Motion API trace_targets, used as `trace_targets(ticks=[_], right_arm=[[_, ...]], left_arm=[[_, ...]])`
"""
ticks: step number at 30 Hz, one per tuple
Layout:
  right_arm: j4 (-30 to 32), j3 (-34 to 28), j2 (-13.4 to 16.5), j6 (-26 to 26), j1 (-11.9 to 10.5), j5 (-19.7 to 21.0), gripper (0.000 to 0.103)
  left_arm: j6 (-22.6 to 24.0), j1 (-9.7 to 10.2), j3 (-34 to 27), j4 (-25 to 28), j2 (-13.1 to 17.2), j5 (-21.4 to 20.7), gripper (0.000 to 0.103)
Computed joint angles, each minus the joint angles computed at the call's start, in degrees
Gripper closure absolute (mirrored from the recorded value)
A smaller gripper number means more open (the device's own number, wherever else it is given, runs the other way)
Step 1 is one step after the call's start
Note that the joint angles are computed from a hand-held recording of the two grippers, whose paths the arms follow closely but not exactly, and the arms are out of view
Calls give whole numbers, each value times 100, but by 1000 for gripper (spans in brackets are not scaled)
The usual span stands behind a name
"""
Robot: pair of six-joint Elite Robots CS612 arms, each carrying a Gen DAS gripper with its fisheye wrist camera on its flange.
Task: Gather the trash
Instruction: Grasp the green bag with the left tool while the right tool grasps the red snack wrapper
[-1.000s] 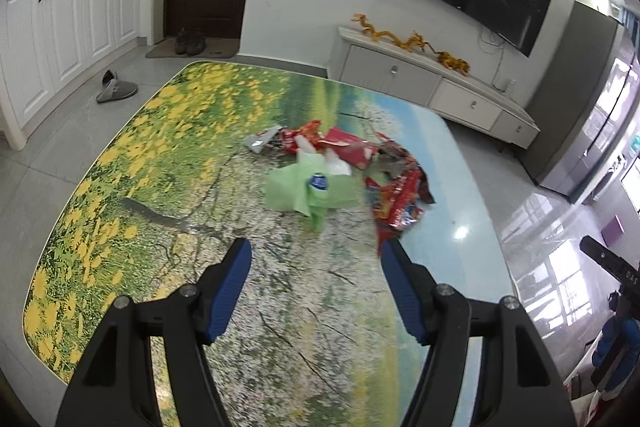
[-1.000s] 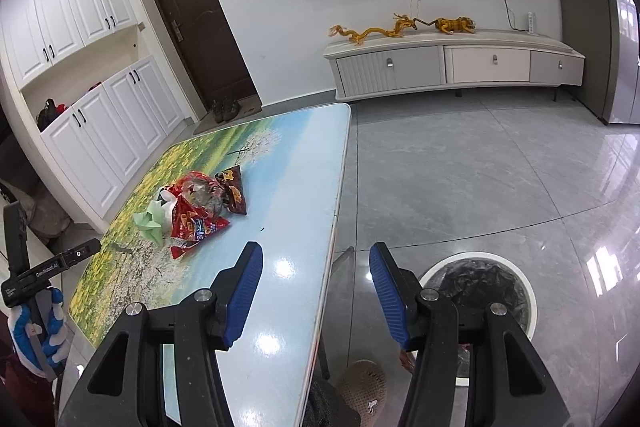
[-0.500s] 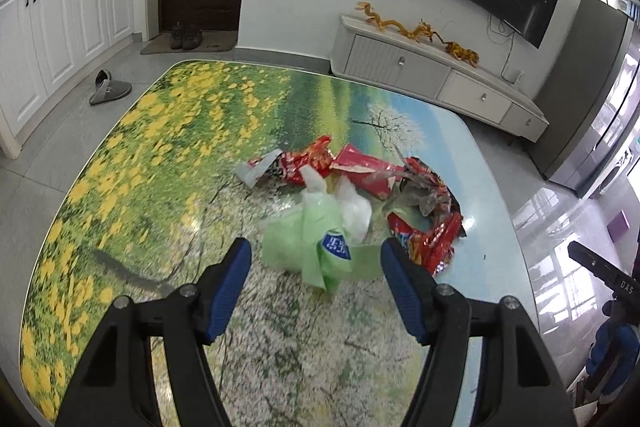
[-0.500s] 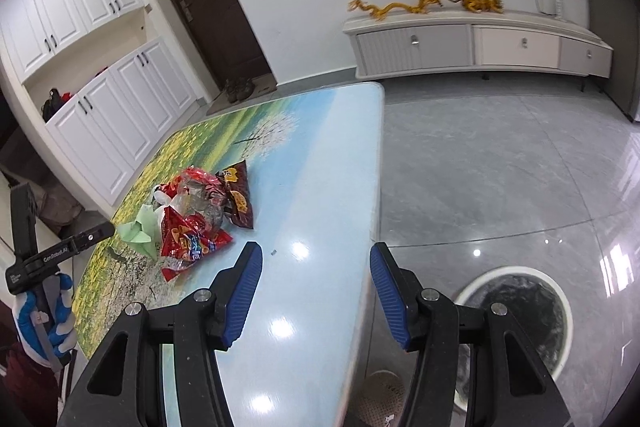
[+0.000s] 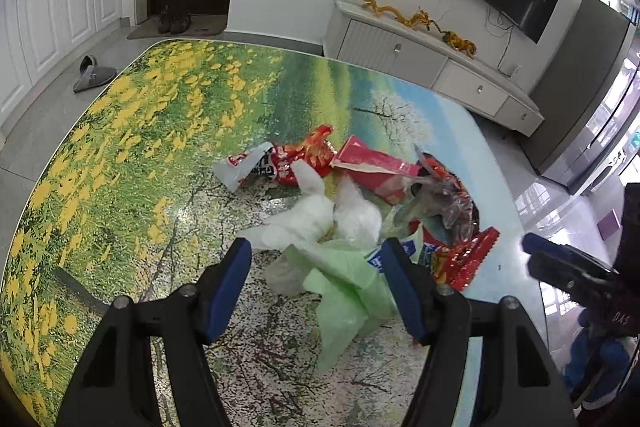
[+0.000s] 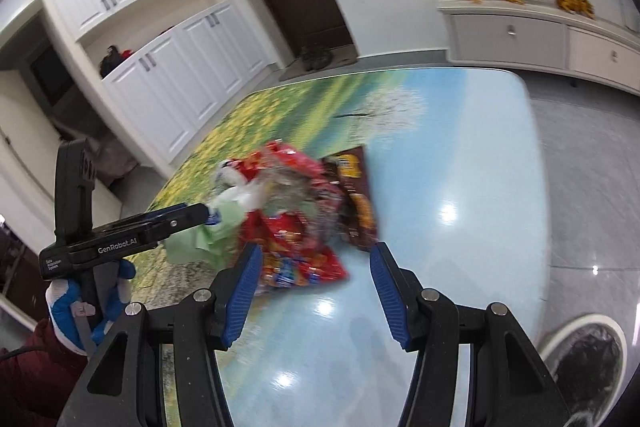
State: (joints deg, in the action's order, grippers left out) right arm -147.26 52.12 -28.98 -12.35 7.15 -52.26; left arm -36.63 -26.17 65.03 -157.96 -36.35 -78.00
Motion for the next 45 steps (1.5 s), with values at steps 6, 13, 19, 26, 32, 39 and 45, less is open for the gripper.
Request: trace_targets(ticks=[6, 13, 19, 26, 32, 39, 45], right_arm=[[360, -328, 171, -480, 153, 122, 48], [726, -877, 462, -598, 233, 220, 48], [1003, -1084, 598, -665, 256, 285, 72], [777, -715, 434, -628, 198, 513, 84], [519, -294, 225, -523, 134, 632, 86], [83, 297, -106, -440, 65, 782, 86], [-252, 760, -372, -393, 5, 948, 86]], left_arm=[[213, -45, 77, -59, -28, 17, 37], [168, -35, 133, -211, -19, -116, 38], [71, -17, 164, -343, 5, -271, 38], [-107, 0, 321, -603, -49, -671, 71], [-171, -60, 602, -824, -208, -681, 83], [-111, -189, 1055, -1086, -521, -461, 86], [-64, -294, 1394, -1305, -768, -227, 87]])
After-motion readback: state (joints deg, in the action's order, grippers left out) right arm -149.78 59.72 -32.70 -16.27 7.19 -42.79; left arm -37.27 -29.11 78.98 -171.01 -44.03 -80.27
